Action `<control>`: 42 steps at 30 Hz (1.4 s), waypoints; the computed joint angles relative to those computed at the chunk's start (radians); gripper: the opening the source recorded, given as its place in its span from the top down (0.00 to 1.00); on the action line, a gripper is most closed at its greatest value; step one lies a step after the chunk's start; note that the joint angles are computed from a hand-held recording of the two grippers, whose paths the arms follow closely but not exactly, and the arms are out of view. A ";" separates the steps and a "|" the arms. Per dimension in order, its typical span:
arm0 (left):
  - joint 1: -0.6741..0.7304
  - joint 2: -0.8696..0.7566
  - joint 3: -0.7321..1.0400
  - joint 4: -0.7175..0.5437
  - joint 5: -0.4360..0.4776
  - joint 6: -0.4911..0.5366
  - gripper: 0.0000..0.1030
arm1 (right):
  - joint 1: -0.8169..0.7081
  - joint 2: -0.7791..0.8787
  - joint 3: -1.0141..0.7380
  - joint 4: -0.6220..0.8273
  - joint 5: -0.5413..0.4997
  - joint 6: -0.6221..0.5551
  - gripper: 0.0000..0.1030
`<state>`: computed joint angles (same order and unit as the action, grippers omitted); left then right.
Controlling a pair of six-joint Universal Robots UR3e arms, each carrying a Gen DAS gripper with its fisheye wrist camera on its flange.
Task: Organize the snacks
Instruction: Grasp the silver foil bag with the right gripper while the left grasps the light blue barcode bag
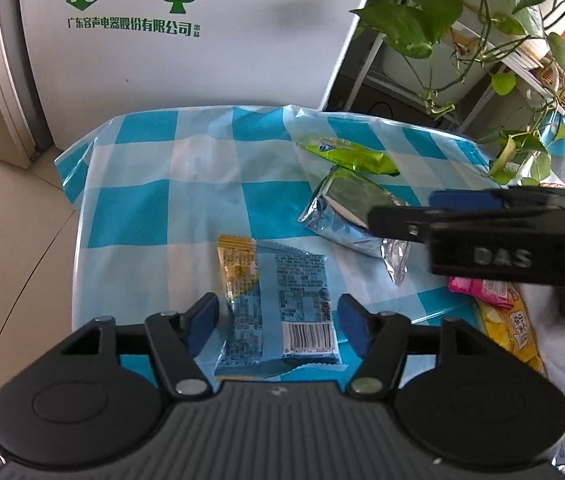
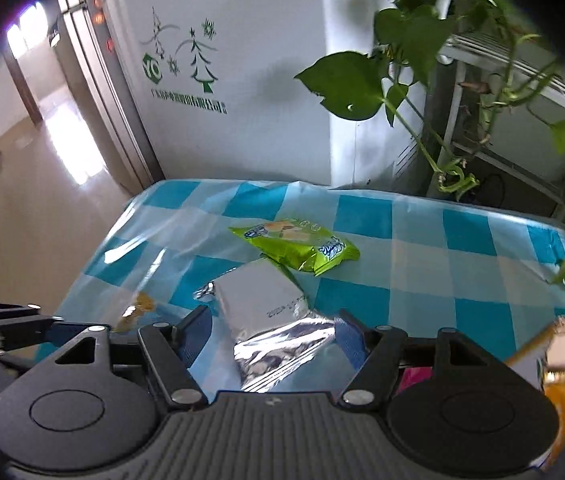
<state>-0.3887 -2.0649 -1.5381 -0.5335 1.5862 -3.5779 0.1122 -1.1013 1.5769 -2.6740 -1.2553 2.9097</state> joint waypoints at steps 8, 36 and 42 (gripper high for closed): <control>-0.021 -0.031 0.050 -0.047 0.040 -0.015 0.12 | 0.021 0.092 -0.092 0.021 0.000 -0.032 0.19; -0.109 -0.133 0.212 -0.172 0.191 0.019 0.00 | 0.028 0.047 -0.041 0.071 -0.093 -0.032 0.35; -0.113 -0.139 0.220 -0.176 0.200 0.007 0.00 | 0.000 -0.064 0.042 0.090 -0.082 0.035 0.35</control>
